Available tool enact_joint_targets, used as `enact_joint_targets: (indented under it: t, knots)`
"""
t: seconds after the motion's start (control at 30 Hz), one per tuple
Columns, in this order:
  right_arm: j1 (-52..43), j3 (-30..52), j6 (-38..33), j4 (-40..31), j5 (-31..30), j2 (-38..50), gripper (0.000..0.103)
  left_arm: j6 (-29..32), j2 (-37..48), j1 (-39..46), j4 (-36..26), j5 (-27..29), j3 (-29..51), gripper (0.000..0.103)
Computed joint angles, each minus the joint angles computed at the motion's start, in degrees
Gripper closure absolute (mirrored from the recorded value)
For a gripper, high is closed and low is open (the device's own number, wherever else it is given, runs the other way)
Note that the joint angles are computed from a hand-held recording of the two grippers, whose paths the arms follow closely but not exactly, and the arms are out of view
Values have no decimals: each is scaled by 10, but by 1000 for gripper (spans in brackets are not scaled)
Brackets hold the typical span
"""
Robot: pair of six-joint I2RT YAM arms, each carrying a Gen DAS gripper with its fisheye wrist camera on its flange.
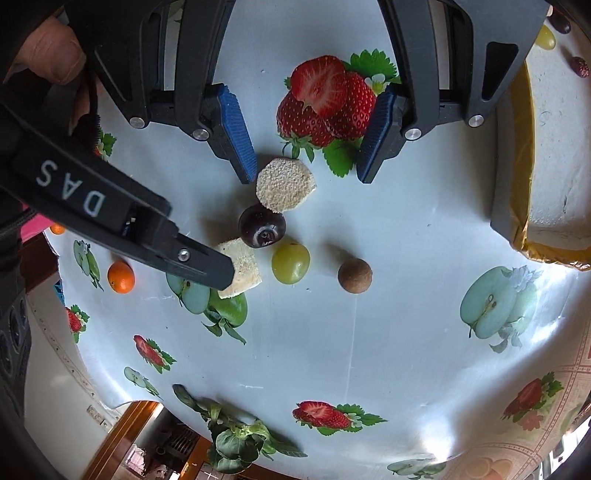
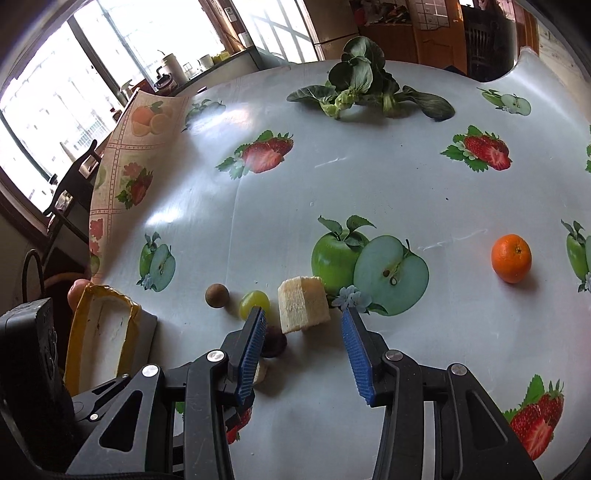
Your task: Organize fruits
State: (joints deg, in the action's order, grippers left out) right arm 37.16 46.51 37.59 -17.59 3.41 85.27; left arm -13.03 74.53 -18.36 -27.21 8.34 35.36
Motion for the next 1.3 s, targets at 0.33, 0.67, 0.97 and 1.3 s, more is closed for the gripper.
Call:
enact_joint_targets:
  t: [0.33,0.67,0.97,1.3]
  knots:
    - [-15,-18,2,32,-6,19,68,35,13,-42,30,-54,2,73]
    - [16,-126,91,-18,21,-179,69,-6,-80,-31,-55,-51,-36,73]
    - [157,-139,203,-105,94,-266,69,1,-265,-5,-209,-61,-68,73]
    - [345,-89,321,-168,175,-229,69,93,-371,107,-329,-28,-39,73]
